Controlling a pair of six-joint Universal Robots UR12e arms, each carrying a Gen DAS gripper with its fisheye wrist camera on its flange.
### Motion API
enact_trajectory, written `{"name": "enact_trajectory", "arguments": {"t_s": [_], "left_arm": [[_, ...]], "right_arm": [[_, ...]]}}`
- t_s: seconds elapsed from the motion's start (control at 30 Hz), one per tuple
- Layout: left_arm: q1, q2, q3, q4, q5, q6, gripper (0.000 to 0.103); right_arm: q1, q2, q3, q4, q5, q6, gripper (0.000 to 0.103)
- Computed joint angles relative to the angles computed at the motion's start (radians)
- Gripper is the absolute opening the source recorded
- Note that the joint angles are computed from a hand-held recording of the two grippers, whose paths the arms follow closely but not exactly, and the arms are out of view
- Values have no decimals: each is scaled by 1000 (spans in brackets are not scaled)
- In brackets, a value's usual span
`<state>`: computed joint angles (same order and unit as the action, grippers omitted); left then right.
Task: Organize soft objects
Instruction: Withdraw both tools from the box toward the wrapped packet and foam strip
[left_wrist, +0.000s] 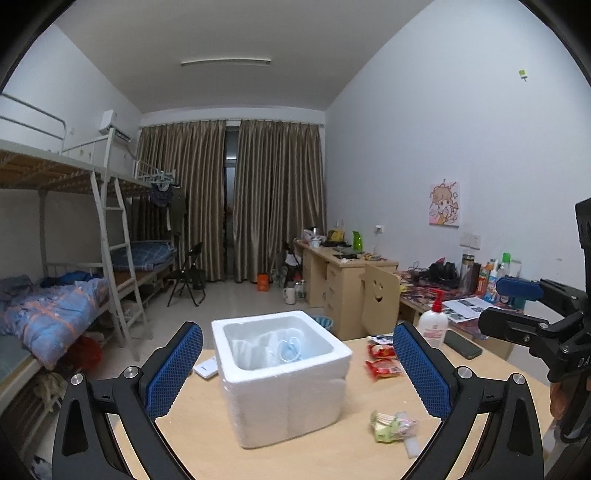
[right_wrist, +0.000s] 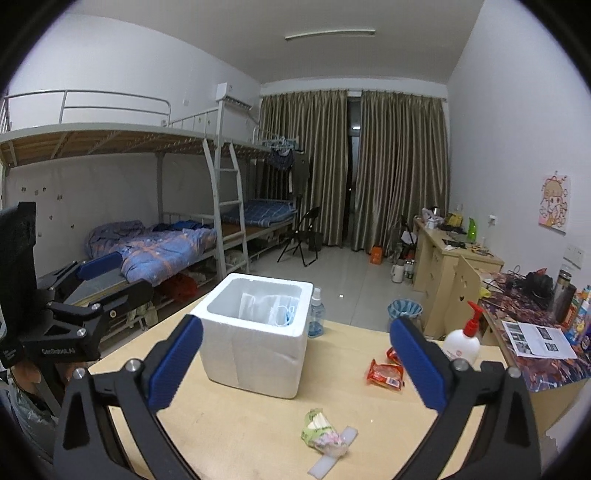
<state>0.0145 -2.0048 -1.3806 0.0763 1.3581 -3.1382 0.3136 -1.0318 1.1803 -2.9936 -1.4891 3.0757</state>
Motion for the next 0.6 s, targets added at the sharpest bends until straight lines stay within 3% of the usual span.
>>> {"name": "enact_trajectory", "arguments": {"t_s": [0.43, 0.6], "left_arm": [[-11, 40, -117, 94, -48, -52, 103], [-17, 31, -133, 94, -57, -25, 103]], "right_arm": [[-4, -58, 168, -145, -88, 54, 103], [-5, -59, 214, -199, -132, 84, 103]]}}
